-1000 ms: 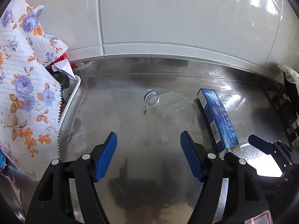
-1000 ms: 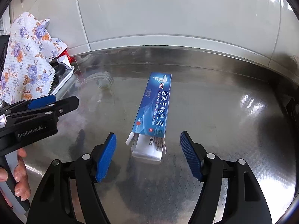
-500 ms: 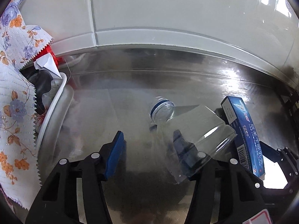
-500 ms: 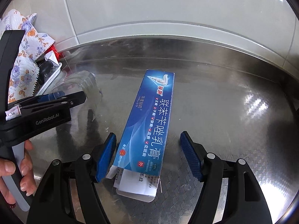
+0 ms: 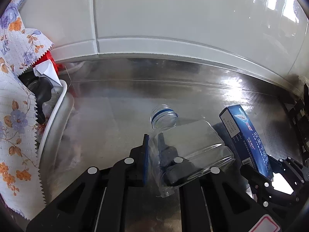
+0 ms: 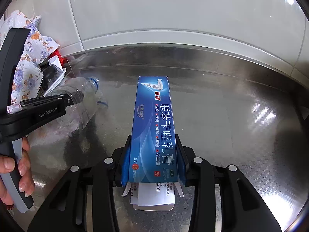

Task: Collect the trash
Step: 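Carry the bottle and blue box down over the yellow bin with both tools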

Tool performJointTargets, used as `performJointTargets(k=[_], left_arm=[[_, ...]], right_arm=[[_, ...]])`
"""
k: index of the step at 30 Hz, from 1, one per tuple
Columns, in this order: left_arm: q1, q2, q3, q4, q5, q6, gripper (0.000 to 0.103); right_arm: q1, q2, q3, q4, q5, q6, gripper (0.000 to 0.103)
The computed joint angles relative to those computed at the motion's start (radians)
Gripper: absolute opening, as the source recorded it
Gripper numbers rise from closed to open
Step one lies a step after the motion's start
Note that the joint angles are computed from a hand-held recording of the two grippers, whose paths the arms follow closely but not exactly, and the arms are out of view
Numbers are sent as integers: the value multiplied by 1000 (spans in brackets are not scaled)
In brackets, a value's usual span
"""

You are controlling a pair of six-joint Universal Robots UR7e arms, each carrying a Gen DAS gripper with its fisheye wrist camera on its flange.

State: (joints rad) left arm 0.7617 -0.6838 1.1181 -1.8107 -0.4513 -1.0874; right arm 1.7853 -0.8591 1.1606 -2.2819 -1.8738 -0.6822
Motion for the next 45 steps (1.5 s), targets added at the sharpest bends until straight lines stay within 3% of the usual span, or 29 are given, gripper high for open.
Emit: performJointTargets(k=[9, 17, 33, 45], left_arm=[[-39, -22, 14, 67, 10, -45, 10], [-112, -76, 84, 174, -10, -171, 10], [-315, -188, 270, 270, -104, -336, 10], [-454, -185, 333, 334, -182, -503, 10]], right_arm=[[8, -53, 46, -7, 7, 9, 41], [20, -141, 141, -28, 3, 28, 41], [42, -484, 448, -71, -3, 116, 41], [36, -736, 592, 26, 22, 65, 41]])
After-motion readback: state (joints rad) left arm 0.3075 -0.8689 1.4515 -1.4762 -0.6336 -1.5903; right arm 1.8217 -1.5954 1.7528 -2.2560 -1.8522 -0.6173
